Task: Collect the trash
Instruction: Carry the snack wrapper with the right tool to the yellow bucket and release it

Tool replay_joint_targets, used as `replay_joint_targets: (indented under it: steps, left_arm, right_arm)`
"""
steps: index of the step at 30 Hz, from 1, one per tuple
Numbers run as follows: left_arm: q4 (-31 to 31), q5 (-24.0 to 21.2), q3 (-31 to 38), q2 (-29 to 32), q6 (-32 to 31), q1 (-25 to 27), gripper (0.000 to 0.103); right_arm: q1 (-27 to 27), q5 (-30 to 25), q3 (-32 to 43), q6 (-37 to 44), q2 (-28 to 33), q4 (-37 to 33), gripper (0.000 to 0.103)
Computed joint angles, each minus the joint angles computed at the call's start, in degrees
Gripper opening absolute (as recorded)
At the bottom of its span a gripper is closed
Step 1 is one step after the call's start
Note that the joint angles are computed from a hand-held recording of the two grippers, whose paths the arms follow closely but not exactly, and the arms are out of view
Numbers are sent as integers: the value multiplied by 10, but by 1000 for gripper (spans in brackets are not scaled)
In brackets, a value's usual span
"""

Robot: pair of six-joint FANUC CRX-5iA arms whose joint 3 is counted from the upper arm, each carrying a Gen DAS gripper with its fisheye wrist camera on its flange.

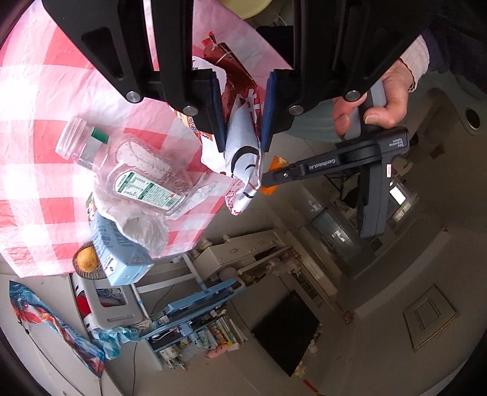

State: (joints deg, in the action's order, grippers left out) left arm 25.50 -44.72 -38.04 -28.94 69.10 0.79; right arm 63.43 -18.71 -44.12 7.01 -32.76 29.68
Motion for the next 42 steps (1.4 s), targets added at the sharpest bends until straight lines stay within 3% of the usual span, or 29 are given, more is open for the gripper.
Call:
replay_joint_targets:
  steps: [19,42]
  left_arm:
    - [-1,10,-3,-10,5,5,19]
    - [-1,12,-3,-9,4,7,19]
  right_arm:
    - [33,-57,87,251,44,-220,23]
    - [17,-71,125,378,66,-330,23]
